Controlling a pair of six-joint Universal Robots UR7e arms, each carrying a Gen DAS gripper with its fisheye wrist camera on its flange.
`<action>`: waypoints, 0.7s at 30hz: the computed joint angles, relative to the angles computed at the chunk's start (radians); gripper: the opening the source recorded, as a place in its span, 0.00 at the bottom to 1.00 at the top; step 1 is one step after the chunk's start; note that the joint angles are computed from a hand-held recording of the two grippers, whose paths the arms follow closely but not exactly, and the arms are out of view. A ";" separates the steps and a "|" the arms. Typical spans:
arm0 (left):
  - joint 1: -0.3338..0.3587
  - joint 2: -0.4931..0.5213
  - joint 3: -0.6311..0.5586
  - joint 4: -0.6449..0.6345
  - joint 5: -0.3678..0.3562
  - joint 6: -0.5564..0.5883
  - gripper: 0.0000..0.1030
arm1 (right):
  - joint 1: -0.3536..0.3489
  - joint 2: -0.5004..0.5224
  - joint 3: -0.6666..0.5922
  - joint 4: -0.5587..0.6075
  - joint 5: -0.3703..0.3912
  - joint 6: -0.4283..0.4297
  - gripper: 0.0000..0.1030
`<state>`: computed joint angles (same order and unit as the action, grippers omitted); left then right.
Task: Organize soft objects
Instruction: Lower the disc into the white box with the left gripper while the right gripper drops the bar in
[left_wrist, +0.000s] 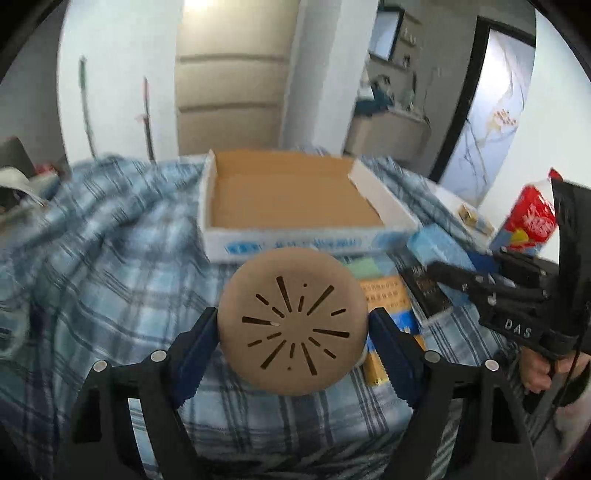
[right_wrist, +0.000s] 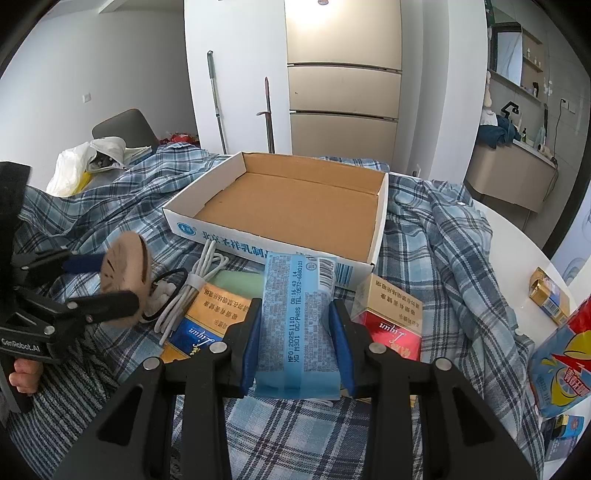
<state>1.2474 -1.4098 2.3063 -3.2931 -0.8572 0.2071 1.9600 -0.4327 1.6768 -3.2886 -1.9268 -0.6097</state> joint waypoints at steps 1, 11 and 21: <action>-0.007 -0.004 0.017 -0.069 -0.004 0.029 0.81 | 0.000 0.000 0.001 -0.006 0.000 -0.001 0.33; -0.138 0.112 0.112 -0.682 0.085 0.370 0.81 | -0.007 -0.016 0.048 -0.154 0.060 -0.009 0.33; -0.279 0.056 0.113 -0.745 0.173 0.486 0.81 | 0.027 -0.019 0.101 -0.374 0.091 -0.081 0.33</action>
<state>0.9679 -1.3539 2.4192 -4.0377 -0.6840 0.6932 1.9867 -0.4516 1.7779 -3.6622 -1.8356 -0.6902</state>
